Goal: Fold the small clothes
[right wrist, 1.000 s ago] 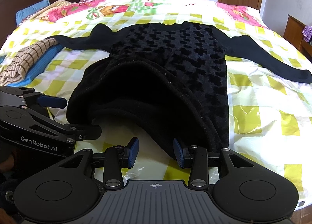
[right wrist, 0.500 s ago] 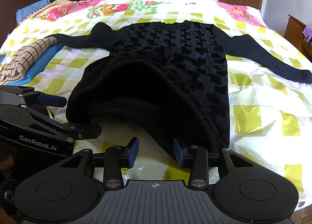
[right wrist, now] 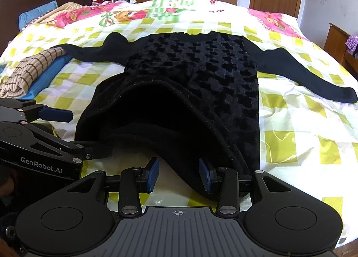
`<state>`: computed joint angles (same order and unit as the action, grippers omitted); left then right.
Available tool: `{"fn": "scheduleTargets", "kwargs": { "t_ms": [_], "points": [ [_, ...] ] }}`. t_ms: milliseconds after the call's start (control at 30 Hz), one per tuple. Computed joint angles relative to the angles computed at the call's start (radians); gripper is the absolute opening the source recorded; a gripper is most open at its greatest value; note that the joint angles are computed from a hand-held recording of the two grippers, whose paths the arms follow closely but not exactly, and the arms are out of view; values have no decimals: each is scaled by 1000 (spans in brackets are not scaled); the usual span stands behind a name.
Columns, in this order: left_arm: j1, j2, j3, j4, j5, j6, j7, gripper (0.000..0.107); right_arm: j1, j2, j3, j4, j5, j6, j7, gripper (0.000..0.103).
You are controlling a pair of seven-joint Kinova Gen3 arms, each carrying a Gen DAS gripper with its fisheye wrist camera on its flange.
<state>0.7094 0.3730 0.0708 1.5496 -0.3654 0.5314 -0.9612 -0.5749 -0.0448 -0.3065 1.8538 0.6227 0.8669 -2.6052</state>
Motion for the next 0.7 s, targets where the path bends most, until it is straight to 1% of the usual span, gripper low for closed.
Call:
{"fn": "scheduleTargets", "kwargs": {
  "t_ms": [133,233,333,367,400,433,467,533,667,700],
  "points": [
    [17,4,-23,7,-36,-1,25,103,-3,1,-2,-1,15,-4,8,39],
    [1,13,-16,0,-22,9,26,103,-2,7,4,-5,11,-12,32,40],
    [11,29,-28,-27,-30,63,52,103,-3,11,7,-6,15,-15,42,43],
    [7,34,-25,-37,-27,84,54,93,-3,11,7,-6,17,-15,43,43],
    [0,38,-21,-46,-19,104,54,87,-3,10,8,-5,16,-16,47,43],
    [-15,40,-10,-51,-2,119,47,72,-3,9,9,-5,14,-18,52,43],
    [-34,40,2,-53,22,128,37,62,-2,9,11,-6,9,-20,59,43],
    [-63,31,13,-40,59,127,30,57,-1,9,12,-7,4,-24,74,43],
    [-70,8,1,-18,65,132,61,44,-4,13,12,-9,-10,-58,138,43],
    [-80,-1,8,-14,72,142,55,43,-4,17,13,-13,-19,-69,164,43]
  ]
}}
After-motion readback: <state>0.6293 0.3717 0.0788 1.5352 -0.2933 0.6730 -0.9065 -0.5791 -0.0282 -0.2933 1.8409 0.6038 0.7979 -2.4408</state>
